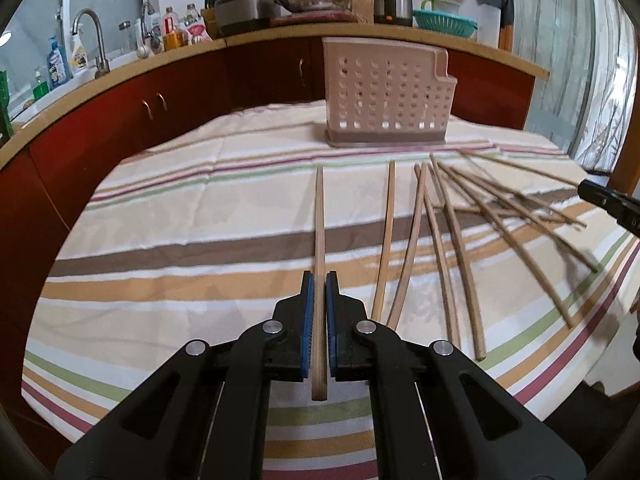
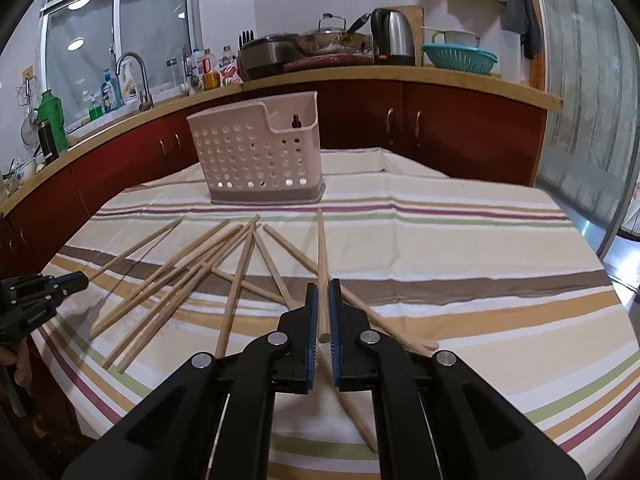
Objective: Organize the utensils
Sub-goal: 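Lift both held chopsticks upright and carry them over the beige caddy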
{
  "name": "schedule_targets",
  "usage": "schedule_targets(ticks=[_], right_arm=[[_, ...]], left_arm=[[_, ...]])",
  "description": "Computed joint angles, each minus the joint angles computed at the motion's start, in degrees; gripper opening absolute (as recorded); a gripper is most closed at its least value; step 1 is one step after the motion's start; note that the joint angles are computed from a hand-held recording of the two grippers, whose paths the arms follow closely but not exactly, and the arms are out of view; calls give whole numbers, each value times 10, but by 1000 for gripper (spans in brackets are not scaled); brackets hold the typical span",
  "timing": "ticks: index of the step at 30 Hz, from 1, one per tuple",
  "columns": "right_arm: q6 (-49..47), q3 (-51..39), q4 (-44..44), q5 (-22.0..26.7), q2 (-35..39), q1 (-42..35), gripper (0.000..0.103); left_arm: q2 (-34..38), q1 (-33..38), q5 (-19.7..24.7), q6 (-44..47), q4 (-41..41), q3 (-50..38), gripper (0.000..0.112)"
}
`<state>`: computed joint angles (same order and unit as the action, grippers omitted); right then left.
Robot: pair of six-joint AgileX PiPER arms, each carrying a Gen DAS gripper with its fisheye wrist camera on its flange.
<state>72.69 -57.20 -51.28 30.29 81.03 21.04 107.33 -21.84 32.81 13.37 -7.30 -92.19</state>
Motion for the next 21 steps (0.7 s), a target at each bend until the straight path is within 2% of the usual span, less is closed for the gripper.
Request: schedule_targets(ticks=[12,21], right_arm=[[11,-16,-37,20,-28,7,6],[-23,-49,-29,34,-34,-2,6]], left_arm=[[-42,-8,-55,-46,28,-8,6],[-23,-7,-50,-53,26,-80,6]])
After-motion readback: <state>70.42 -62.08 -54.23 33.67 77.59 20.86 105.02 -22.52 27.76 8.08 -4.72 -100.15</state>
